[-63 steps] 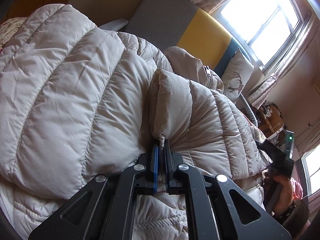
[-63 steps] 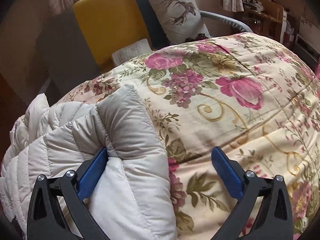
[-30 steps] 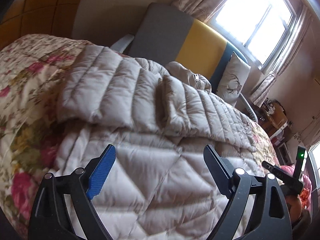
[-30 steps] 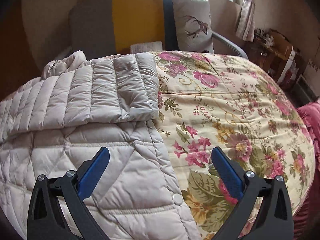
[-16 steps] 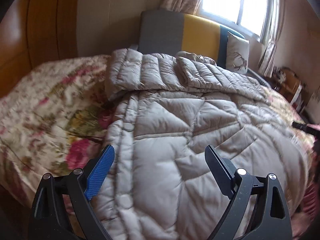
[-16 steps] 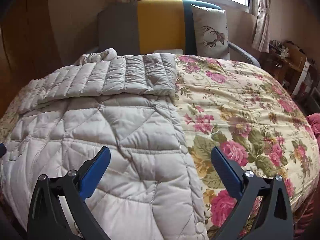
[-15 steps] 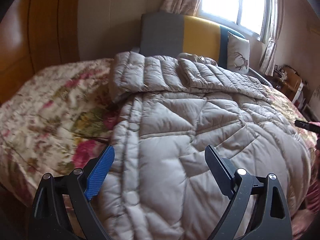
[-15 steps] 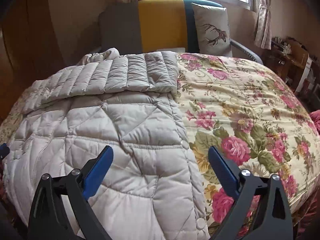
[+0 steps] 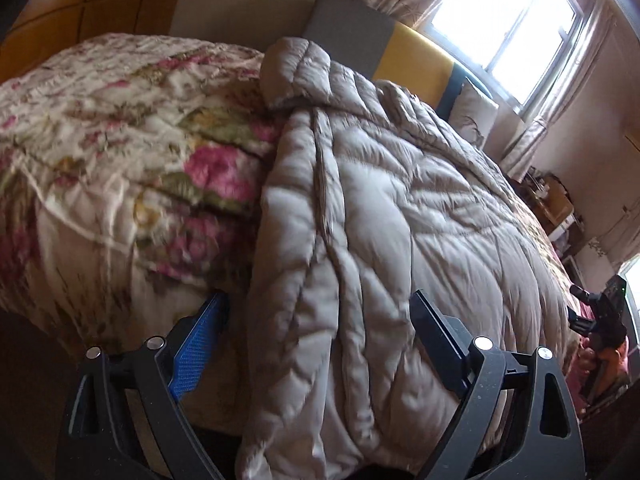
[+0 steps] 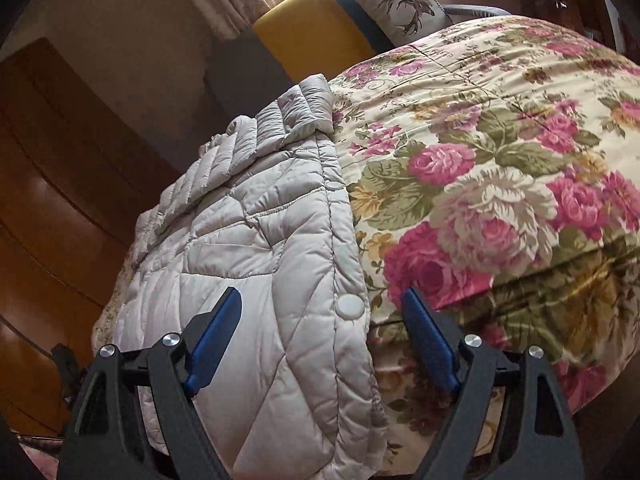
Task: Fold large clothes
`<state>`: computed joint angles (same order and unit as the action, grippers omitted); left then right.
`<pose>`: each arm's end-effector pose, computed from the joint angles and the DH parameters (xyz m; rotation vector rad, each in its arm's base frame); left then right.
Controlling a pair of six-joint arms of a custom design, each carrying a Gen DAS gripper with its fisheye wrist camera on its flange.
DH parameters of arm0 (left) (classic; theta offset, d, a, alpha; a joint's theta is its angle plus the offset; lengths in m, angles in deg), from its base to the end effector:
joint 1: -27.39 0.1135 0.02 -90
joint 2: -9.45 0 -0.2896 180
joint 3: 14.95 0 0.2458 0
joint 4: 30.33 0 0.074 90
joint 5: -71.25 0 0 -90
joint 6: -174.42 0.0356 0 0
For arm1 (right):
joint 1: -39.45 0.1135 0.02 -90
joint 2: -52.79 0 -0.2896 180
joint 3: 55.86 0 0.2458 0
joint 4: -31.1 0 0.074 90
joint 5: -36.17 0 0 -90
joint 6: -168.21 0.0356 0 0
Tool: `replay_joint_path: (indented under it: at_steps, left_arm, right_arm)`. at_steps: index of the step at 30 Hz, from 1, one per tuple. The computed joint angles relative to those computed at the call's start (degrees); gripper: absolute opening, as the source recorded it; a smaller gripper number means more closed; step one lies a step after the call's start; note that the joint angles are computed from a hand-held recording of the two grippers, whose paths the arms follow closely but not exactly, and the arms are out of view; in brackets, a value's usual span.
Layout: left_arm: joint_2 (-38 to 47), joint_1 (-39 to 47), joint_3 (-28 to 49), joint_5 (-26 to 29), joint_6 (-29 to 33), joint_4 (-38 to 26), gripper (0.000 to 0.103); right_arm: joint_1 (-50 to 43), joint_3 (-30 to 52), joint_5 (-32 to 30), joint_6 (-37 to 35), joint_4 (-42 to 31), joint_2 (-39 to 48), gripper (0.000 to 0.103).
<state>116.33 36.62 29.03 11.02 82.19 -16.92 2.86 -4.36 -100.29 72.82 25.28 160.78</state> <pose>0.2834 0.0281 0.0921 -0.0053 2.3613 -0.5705 0.2490 -0.1527 0.0968 0.3874 2.3001 0.7248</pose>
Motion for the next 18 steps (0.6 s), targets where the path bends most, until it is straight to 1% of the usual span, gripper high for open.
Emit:
replay_joint_path:
  at_steps: [2,4,6,7,9,12,14,15,16,17,18]
  left_arm:
    - [1.5,0.9,-0.4,3.2,0.8,-0.7,0.091]
    - [3.2,2.4,0.0,7.2,1.1,-2.1,0.090]
    - [4.6,4.0,0.4,10.8,1.2,-2.9,0.090]
    - [5.4,5.0,0.5,13.5,1.6,-3.6,0.090]
    - [7.1,5.6,1.9,16.2,2.7,-6.1,0.090]
    - [8.2,4.4,2.8,17.9,4.1,-9.0,0.086]
    - [8.1,3.4,3.0,20.5,5.0,-10.4,0.077]
    - [8.1,3.0,2.9,22.3,5.3,-10.9,0.077]
    - [8.1,2.1,2.6,23.7,5.4,-10.8,0.070]
    - [8.2,1.1,2.6,23.9,5.3,-11.3,0.059]
    - [8.3,0.1,2.7,24.2,5.2,-12.2,0.053]
  right_arm:
    - [-2.4,0.0,-5.5,-0.8,-1.4,1.8,0.083]
    - [-4.1,0.5,-10.5,-2.9,-4.5,4.0,0.082]
    - [-4.5,2.4,-14.4,-8.2,-11.7,6.9,0.081]
    - [-4.5,2.5,-15.2,-10.6,-13.6,7.7,0.081]
    - [-4.3,1.1,-15.7,-12.5,-12.5,7.6,0.081]
    - [-4.7,2.0,-20.3,-12.8,-14.5,10.0,0.081]
    - [-5.1,2.8,-23.0,-13.5,-16.4,11.2,0.081]
    - [-5.1,3.4,-24.0,-14.1,-17.3,11.8,0.081]
    - [-5.3,4.0,-24.5,-15.7,-19.2,12.4,0.081]
    - [-4.9,4.1,-24.0,-16.0,-19.4,12.5,0.081]
    - [-4.3,4.1,-23.2,-16.1,-19.1,12.5,0.079]
